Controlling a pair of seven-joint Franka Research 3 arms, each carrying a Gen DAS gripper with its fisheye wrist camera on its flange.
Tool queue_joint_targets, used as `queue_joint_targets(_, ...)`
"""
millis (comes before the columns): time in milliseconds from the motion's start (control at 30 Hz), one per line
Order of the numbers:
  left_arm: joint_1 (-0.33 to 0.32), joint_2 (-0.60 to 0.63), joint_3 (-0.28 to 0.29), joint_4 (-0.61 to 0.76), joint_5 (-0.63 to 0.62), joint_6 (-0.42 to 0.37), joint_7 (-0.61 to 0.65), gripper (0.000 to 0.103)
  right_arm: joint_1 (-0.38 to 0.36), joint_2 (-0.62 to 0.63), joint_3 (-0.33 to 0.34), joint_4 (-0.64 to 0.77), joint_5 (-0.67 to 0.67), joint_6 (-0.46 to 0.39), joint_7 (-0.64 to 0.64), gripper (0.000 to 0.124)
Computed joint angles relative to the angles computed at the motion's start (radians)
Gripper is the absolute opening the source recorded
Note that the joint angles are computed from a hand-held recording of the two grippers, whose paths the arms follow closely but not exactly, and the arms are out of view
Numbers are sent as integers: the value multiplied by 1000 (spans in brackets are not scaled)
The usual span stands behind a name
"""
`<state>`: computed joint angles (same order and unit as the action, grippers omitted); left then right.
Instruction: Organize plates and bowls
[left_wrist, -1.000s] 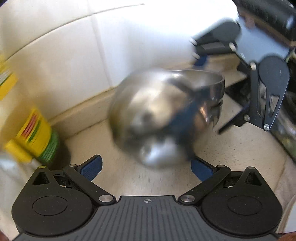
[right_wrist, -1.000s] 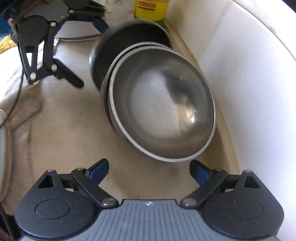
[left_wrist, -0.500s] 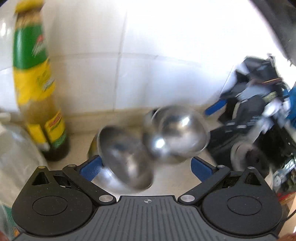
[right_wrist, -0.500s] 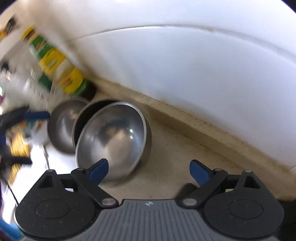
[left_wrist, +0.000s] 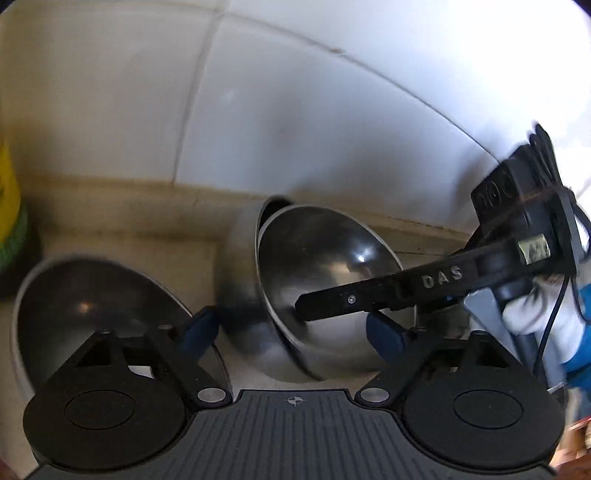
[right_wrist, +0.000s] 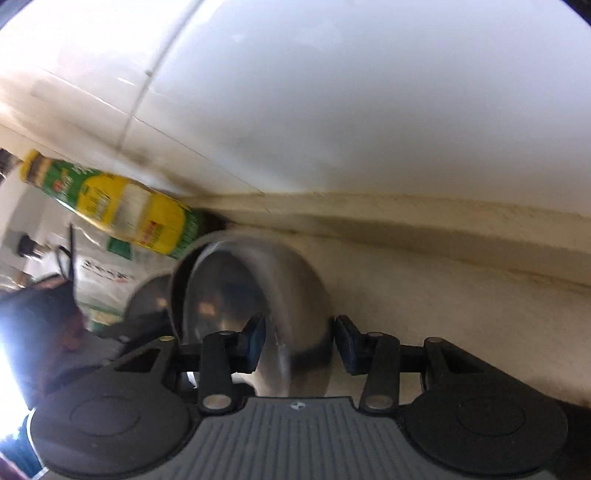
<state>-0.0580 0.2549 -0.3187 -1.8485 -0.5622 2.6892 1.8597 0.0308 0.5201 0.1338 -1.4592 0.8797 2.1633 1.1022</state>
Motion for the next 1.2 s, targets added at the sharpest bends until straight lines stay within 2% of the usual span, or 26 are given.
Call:
queue_joint_targets(67, 1, -1, 12, -4, 14, -11, -26, 95, -5, -7, 9, -1, 19, -3, -14, 45)
queue_joint_targets(133, 10, -4, 11, -9, 15, -24, -11, 97, 11, -15, -1, 4, -17, -3, -15, 45)
queue_joint_targets(167, 18, -13, 4, -23, -10, -15, 9, 97, 19, -14, -6, 6, -29, 0, 3, 45)
queue_joint_targets(267, 57, -39, -16, -41, -157, -58, 109, 97, 51, -18, -30, -3, -102, 25, 69, 44)
queue_joint_targets(300, 54, -40, -7, -38, -175, -72, 111, 97, 44, -15, -30, 3, -110, -2, 82, 44)
queue_joint_targets(400, 21, -26, 28, -20, -125, -75, 41, 93, 19, -34, -21, -45, -55, -10, 127, 45)
queue_joint_targets(467, 15, -9, 26, -5, -125, -70, 23, 93, 15, -61, -20, -78, -41, -6, 132, 45)
queue_joint_targets(500, 23, -2, 16, 4, -149, -83, 40, 93, 11, -78, -27, -90, -46, -23, 149, 45)
queue_joint_targets(600, 19, -10, 13, -1, -172, -145, -17, 99, 18, -126, -54, -105, -117, -102, 207, 45)
queue_joint_targets(667, 36, -21, 3, -11, -250, -207, 4, 98, 21, -137, -66, -105, -125, -113, 250, 45)
queue_joint_targets(767, 45, -23, 12, -15, -362, -306, 9, 98, 46, -150, -70, -138, -131, -1, 259, 49)
queue_joint_targets(900, 20, -35, 41, -17, -342, -307, -6, 92, 61, -165, -50, -180, -100, 109, 205, 55)
queue_joint_targets(967, 26, -98, 54, -64, -360, -304, -1, 93, 83, -182, -53, -194, -138, 173, 183, 55)
queue_joint_targets(1033, 7, -165, 67, -123, -365, -247, 13, 95, 88, -212, -45, -219, -131, 259, 105, 56)
queue_joint_targets(1100, -13, -238, 88, -175, -335, -214, 44, 96, 120, -252, -48, -251, -202, 378, 24, 58)
queue_joint_targets(1200, -57, -367, 115, -290, -305, -100, 78, 98, 136, -253, -31, -211, -243, 370, -96, 61)
